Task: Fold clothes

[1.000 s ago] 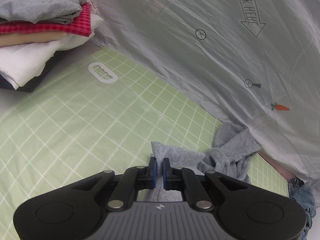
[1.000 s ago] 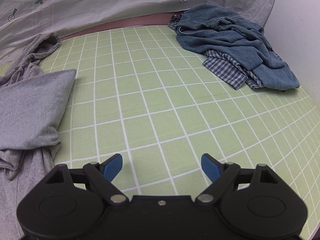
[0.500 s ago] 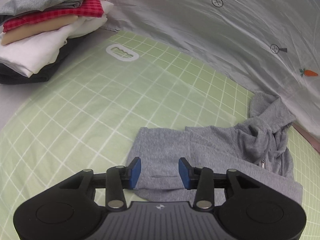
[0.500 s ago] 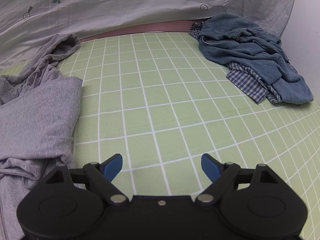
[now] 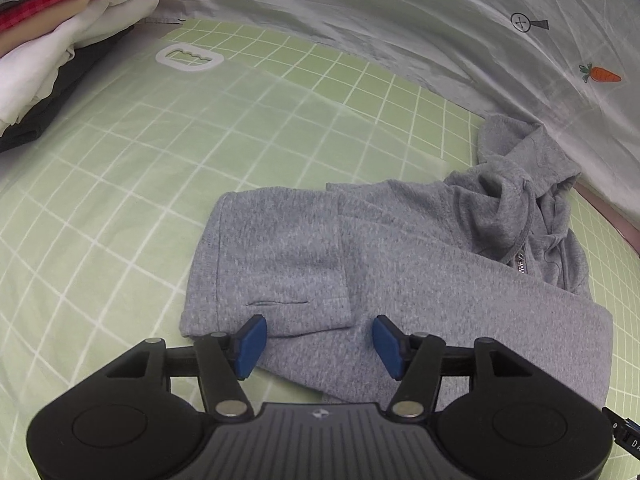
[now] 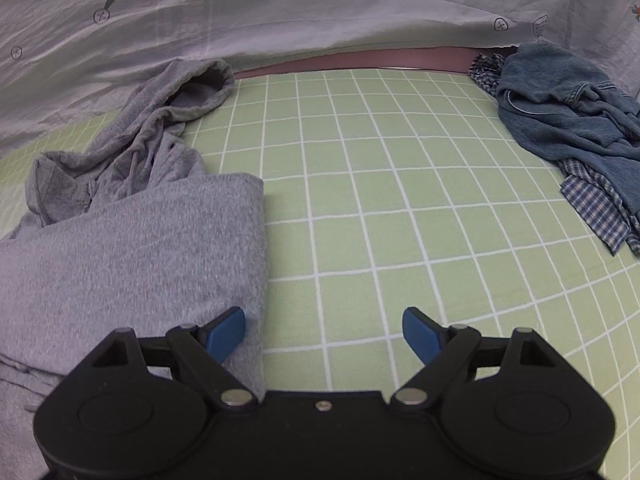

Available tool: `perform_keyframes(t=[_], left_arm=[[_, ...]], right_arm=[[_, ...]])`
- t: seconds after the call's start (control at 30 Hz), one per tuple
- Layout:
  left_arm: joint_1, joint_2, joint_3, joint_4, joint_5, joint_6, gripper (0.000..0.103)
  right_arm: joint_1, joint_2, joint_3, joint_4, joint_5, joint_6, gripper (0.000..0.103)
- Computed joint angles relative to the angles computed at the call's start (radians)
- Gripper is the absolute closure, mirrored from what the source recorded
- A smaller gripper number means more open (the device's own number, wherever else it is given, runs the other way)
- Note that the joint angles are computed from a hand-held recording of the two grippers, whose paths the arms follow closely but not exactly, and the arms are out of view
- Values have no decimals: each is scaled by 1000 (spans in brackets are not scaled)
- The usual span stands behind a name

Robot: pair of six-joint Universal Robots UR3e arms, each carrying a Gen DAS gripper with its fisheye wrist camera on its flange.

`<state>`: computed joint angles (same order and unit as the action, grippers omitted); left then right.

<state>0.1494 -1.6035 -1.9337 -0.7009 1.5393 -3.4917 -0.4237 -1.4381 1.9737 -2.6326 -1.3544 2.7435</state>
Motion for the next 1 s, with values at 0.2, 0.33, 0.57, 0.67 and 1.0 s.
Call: perform_keyframes(t=[0.2, 0.33, 0.57, 0.67, 1.0], left_arm=[[-10, -11, -23, 53, 16, 6, 42], [-32, -21, -13, 54, 61, 28, 54], [26, 22, -58, 62, 52, -3, 95], [42, 53, -75, 62, 23, -6, 96], [-37, 94, -36, 85, -77, -57, 97]], right_arm=[[13, -9, 36, -49, -32, -41, 14], [9, -9, 35, -43, -30, -29, 13], [6, -11, 40, -44, -26, -22, 11], [4, -12, 44, -47, -22, -23, 11], [-9, -19, 53, -40, -5, -13, 11]])
